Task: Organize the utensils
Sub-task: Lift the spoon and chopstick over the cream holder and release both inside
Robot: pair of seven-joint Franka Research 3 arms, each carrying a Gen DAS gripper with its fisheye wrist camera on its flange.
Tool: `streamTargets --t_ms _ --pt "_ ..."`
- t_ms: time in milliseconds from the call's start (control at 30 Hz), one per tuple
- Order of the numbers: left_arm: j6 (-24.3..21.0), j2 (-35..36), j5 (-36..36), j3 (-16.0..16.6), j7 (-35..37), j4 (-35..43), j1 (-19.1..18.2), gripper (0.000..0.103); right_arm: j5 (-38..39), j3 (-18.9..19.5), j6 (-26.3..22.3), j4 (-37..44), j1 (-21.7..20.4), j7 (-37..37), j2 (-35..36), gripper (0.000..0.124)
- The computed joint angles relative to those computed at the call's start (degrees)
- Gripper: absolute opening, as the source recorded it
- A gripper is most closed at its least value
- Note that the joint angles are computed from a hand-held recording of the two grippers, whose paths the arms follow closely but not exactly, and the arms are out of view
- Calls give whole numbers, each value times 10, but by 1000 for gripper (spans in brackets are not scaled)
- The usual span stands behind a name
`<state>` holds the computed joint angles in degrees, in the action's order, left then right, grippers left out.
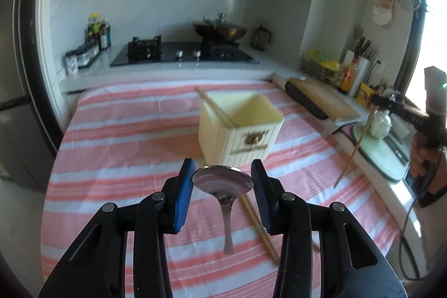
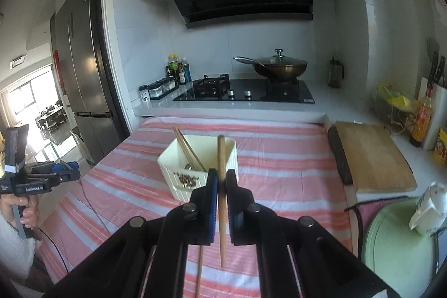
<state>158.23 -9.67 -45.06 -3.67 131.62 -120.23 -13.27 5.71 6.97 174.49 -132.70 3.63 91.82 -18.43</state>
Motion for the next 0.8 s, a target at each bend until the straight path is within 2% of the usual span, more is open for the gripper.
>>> streamTargets --t_ms 133,200,333,400,500,533,567,633,667,733,800 --pt "-29 14 -28 5 15 60 -1 42 -1 -14 -20 47 8 -19 28 6" --pt "-27 33 -30 -4 10 102 4 42 -2 -19 -23 75 9 -21 44 6" --pt "20 89 -26 -35 0 188 15 42 1 -28 -9 146 16 -22 91 6" --pt "46 127 -27 -54 -5 238 21 42 26 -40 15 189 35 -43 121 6" --pt "118 186 53 -71 -62 292 14 42 30 -42 70 245 47 -58 170 6" --pt "133 207 91 -67 -93 308 6 42 68 -40 90 263 56 -104 188 6" --pt "138 224 115 -66 -114 322 2 42 66 -42 106 278 61 -112 206 6" --pt "126 263 167 -54 -164 357 -9 42 32 -77 126 308 99 -98 243 6" --pt "113 280 196 -43 -195 373 -17 42 29 -83 118 327 107 -103 264 6" --pt "76 314 252 -19 -256 408 -32 42 24 -98 84 361 122 -104 301 6" --pt "27 348 281 -15 -291 445 -30 42 13 -111 37 396 131 -98 335 6"
